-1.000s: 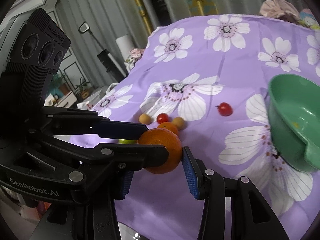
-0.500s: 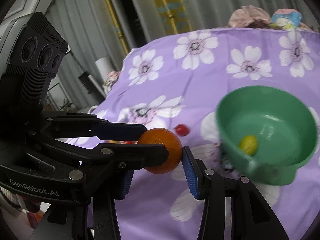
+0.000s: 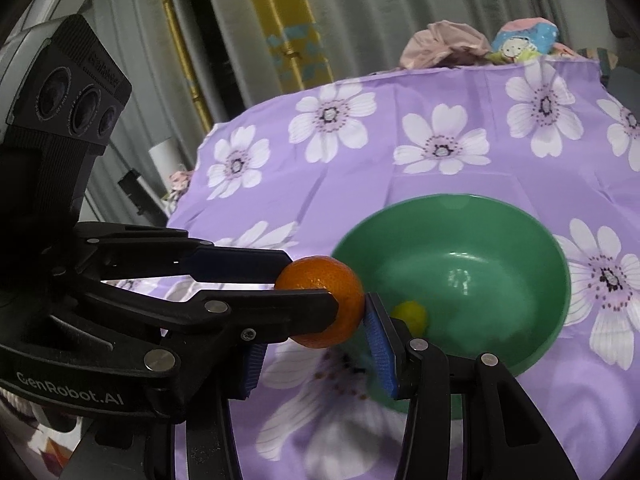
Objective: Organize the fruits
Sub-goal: 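Carry the orange with both grippers into the green bowl and release it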
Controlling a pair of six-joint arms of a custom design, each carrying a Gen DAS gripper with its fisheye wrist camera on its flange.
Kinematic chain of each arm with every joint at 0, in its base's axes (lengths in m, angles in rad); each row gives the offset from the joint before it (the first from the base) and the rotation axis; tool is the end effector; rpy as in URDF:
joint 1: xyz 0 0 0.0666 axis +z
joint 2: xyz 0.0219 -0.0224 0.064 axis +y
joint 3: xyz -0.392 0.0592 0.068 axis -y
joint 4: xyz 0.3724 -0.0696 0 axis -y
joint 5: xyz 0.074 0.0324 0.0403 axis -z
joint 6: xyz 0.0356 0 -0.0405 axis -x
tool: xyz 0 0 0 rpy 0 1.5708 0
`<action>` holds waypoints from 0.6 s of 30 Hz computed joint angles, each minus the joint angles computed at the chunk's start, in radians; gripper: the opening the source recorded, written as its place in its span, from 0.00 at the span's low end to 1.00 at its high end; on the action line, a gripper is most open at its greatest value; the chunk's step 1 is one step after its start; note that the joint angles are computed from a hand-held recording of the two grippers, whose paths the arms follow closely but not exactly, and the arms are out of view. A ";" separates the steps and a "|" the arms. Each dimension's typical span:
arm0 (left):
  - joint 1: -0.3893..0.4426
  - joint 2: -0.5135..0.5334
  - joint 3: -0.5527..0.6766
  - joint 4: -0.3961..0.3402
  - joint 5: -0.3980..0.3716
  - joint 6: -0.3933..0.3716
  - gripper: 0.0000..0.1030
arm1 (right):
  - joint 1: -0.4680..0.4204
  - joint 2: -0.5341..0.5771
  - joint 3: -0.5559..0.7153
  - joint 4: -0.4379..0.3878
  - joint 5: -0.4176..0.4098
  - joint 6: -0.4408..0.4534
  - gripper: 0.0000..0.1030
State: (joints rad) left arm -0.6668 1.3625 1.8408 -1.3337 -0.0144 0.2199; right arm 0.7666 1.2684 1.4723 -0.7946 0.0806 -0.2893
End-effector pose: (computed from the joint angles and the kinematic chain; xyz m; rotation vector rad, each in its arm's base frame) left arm 0.3220 -0.2533 0.6167 0.5393 2.4032 -0.3789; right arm 0.3088 0.2929 0.5393 -0.4753 2.1542 0.5159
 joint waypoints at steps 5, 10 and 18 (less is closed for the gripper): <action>0.006 0.032 0.014 0.008 0.021 -0.012 0.39 | -0.029 0.011 0.005 -0.012 -0.005 0.004 0.46; 0.011 0.051 0.013 0.028 0.037 -0.014 0.39 | -0.047 0.021 0.011 -0.029 0.000 0.008 0.46; 0.017 0.063 -0.001 0.055 0.061 -0.007 0.39 | -0.068 0.035 0.020 -0.057 0.007 0.021 0.46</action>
